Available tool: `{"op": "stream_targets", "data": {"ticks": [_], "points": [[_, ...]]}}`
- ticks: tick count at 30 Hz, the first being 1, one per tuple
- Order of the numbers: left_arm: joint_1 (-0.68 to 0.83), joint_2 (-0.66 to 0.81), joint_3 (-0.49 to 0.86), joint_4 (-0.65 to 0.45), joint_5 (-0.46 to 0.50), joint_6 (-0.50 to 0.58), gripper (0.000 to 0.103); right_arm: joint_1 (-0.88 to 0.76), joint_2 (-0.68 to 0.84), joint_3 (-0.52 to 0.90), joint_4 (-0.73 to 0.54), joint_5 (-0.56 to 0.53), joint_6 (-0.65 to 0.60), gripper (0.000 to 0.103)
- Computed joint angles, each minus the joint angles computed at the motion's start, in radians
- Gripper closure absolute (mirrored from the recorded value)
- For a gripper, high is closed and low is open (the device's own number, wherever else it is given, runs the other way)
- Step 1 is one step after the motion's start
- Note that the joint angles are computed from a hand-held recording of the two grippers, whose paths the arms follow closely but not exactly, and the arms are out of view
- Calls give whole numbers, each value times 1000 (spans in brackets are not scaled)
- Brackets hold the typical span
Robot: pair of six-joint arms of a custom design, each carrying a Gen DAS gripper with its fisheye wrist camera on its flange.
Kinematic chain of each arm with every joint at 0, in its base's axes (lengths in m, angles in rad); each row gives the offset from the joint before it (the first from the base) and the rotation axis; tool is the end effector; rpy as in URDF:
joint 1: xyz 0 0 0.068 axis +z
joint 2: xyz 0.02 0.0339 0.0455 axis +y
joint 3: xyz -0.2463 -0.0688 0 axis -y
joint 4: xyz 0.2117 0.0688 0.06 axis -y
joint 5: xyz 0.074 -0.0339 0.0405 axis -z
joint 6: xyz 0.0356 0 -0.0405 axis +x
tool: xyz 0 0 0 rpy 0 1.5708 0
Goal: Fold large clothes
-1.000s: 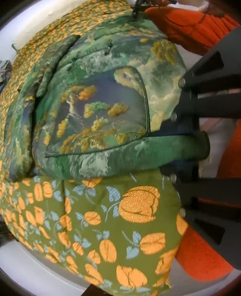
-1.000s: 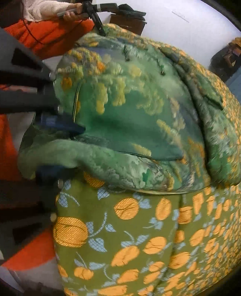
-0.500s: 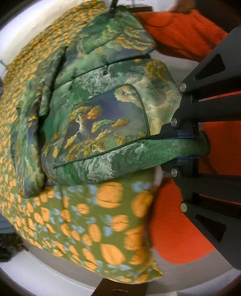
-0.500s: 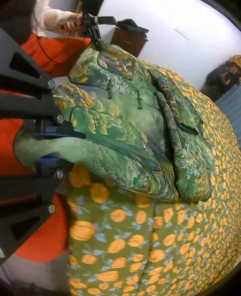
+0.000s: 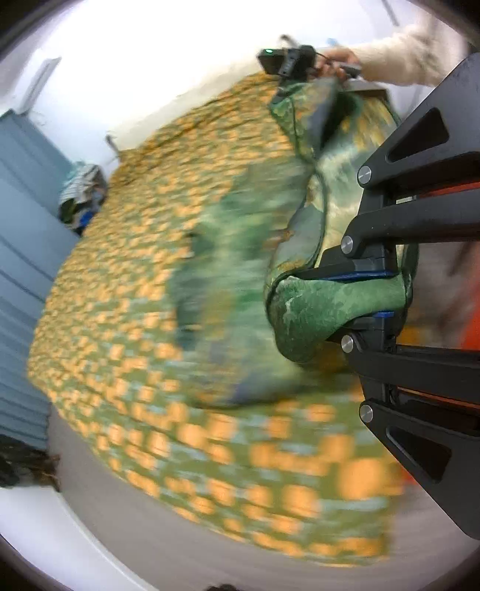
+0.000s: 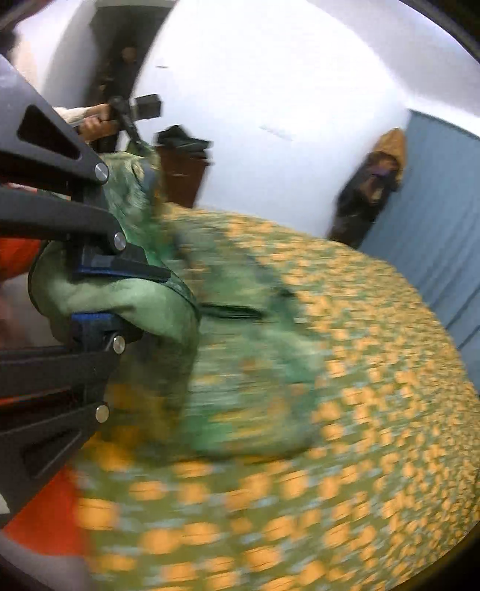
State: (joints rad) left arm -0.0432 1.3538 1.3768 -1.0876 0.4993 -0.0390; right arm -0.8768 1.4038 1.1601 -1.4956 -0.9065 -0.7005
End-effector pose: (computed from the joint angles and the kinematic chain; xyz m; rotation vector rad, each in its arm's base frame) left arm 0.2273 -0.0269 0.3268 0.1754 2.5771 -0.6840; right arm 0.1385 -0.1227 0.2689 0.3137 2.4130 0.9803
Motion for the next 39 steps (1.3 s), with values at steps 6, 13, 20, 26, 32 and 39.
{"op": "stream_targets", "data": {"ticks": [6, 13, 20, 26, 32, 39], "points": [[-116, 490, 199, 328, -148, -151, 81, 326, 331, 22, 785, 124, 632, 89], [-54, 572, 130, 444, -51, -268, 12, 308, 543, -78, 1151, -42, 901, 17], [-101, 298, -130, 626, -154, -210, 4, 444, 201, -171, 1120, 232, 661, 14], [-400, 476, -205, 786, -588, -121, 3, 764, 242, -343, 1336, 603, 667, 14], [-484, 389, -298, 787, -831, -167, 5, 879, 194, -459, 1466, 898, 777, 14], [-595, 162, -350, 655, -880, -273, 2, 1365, -43, -259, 1064, 1353, 938, 14]]}}
